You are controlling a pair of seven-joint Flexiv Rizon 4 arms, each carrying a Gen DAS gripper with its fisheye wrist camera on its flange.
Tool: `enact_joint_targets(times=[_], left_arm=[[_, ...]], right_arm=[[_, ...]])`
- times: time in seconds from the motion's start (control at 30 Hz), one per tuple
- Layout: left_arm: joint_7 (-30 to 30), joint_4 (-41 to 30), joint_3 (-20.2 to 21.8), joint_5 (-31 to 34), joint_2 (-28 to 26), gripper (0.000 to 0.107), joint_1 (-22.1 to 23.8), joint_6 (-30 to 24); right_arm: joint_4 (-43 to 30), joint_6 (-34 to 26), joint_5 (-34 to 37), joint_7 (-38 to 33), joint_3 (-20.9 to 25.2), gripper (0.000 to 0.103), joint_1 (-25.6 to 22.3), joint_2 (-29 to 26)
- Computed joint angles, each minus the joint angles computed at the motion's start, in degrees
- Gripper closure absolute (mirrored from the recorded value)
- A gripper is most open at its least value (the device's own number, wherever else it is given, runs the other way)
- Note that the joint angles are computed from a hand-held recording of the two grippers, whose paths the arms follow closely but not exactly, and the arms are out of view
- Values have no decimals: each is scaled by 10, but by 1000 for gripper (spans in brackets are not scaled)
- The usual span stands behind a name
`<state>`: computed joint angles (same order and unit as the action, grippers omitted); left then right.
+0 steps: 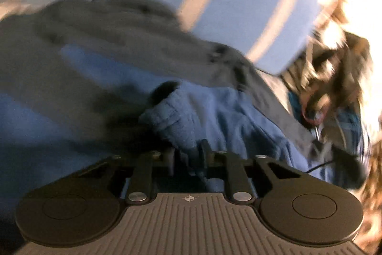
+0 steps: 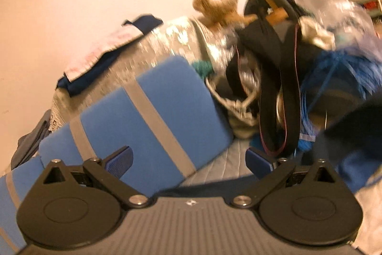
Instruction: Fold clothes
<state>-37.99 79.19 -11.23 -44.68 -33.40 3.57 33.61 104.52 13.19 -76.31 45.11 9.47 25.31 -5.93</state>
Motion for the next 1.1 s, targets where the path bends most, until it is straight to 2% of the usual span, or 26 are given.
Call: enact_joint_targets(times=[0.07,0.13,0.17,0.2,0.23,0.3,0.33,0.37,0.43,0.53,0.6,0.77,0.87,0.97,1.03,1.1], left_arm=[[132,49,-24,-29,34,87,13,17],[230,75,-25,-33,57,87,11,5],[273,85,-23,-32,67,80,7,1],[302,95,-18,-30,76,68,0,3],[319,101,-15,-38,80,61,-3,1],[351,111,-11,-55,88,38,-8,-3],[367,116,-9,-63,92,33,-11,-5],[366,117,-6,-76,92,29,-14,-1],[354,115,-3,-102,90,29,-17,4],[295,105,1,-144,84,29,-18,11],[257,103,3,-168,81,29,-24,47],[195,96,-2,-206,70,26,-32,137],[187,97,-12,-228,69,24,-32,174],[205,100,-20,-257,69,24,-40,236],[201,98,-20,-258,67,24,-43,258],[186,93,-16,-240,63,24,-46,273]], right_arm=[[4,5,-3,-20,1,0,-5,18],[7,14,-6,-43,4,0,-13,35],[8,19,-9,-58,6,0,-18,44],[8,25,-11,-73,8,0,-23,53],[7,31,-12,-94,10,0,-28,60],[3,41,-10,-141,14,0,-37,70],[0,47,-5,-168,17,0,-40,74],[-2,56,2,-198,19,0,-43,76],[-4,73,21,-260,23,0,-46,78],[-9,91,55,-363,28,0,-45,70],[-8,119,74,-444,27,0,-44,63],[9,202,69,-625,20,0,-42,44],[19,262,66,-736,15,0,-41,30],[26,325,60,-855,10,0,-38,13],[25,356,73,-922,7,0,-34,-2],[17,374,115,-988,7,0,-28,-20]])
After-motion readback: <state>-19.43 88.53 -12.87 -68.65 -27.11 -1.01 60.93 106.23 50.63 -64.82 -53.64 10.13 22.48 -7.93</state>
